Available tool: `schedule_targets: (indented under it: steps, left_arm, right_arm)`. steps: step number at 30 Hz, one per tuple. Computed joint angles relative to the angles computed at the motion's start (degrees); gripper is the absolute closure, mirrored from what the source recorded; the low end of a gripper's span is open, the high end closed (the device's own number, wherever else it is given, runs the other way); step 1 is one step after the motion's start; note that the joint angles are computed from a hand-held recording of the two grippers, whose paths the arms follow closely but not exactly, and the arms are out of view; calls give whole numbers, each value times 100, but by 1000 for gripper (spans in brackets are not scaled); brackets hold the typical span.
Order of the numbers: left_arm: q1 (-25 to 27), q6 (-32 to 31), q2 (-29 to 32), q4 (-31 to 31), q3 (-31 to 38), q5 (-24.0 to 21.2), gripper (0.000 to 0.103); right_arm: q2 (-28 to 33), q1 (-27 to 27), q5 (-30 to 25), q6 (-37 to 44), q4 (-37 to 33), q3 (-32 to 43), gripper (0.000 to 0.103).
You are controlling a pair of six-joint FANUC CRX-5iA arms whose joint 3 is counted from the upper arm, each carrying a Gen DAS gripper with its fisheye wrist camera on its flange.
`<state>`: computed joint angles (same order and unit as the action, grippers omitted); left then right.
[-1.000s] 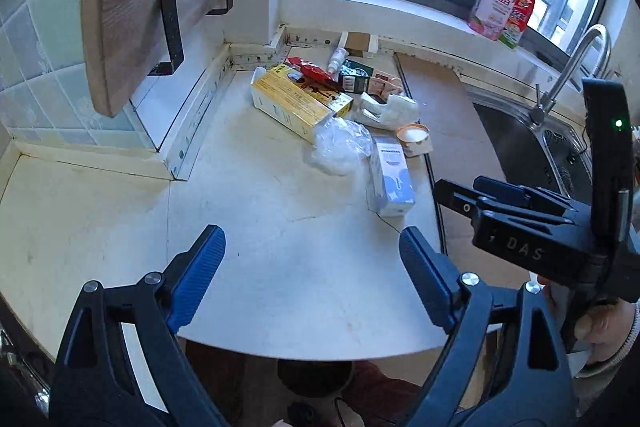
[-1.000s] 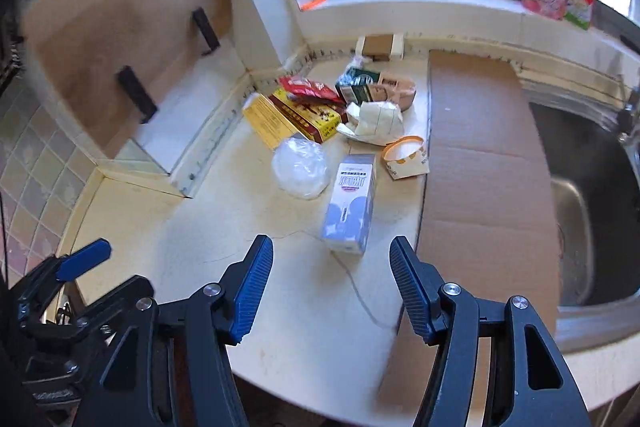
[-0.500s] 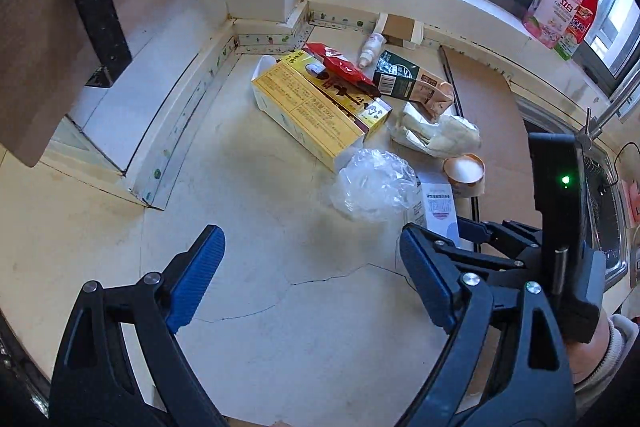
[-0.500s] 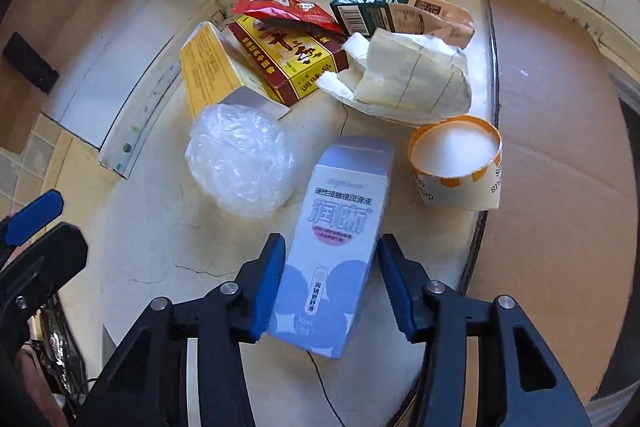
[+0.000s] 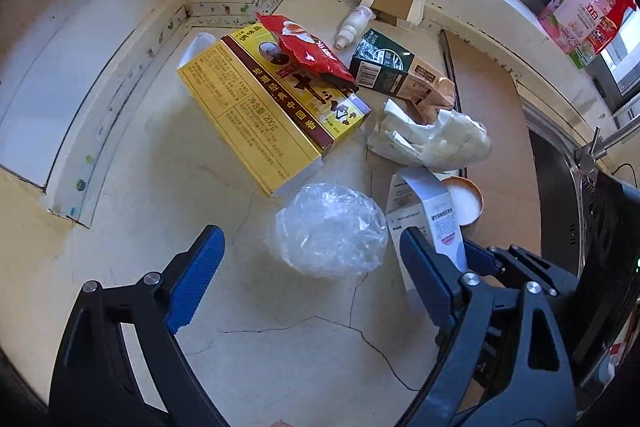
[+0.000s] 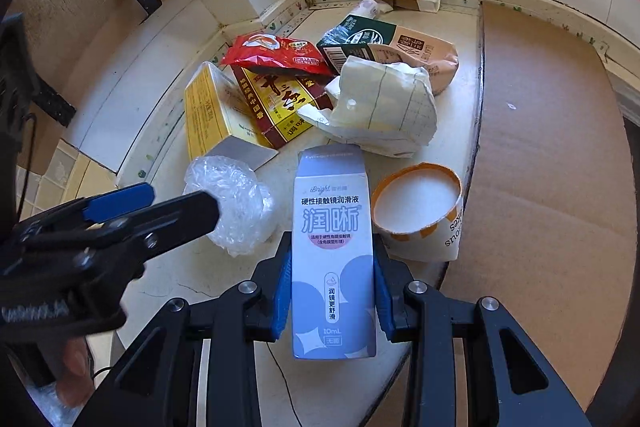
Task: Collect trash
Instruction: 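Grasp the clear plastic bag with the left tool while the right tool grasps the white carton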
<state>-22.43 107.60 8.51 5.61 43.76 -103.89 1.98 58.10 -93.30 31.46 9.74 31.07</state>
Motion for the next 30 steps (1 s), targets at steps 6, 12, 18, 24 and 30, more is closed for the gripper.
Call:
schedule_targets:
  steps: [6, 12, 18, 24, 30]
  left_arm:
    - [22, 187, 97, -73, -121, -11, 20]
    - [66, 334, -34, -162, -406, 24, 51]
    - [157, 302, -373, -112, -735, 199, 66]
    - [258, 224, -825, -11, -1034, 183, 71]
    - [253, 20, -1407, -101, -1194, 18, 71]
  right_arm:
    - [-110, -5, 72, -47, -78, -131, 69]
    - [-147, -27, 137, -65, -104, -203, 69]
    - [-177, 73, 163, -126, -5, -226, 69]
    - [-228, 389, 131, -353, 268, -209, 69]
    - [-263, 948, -3, -756, 707, -113, 69]
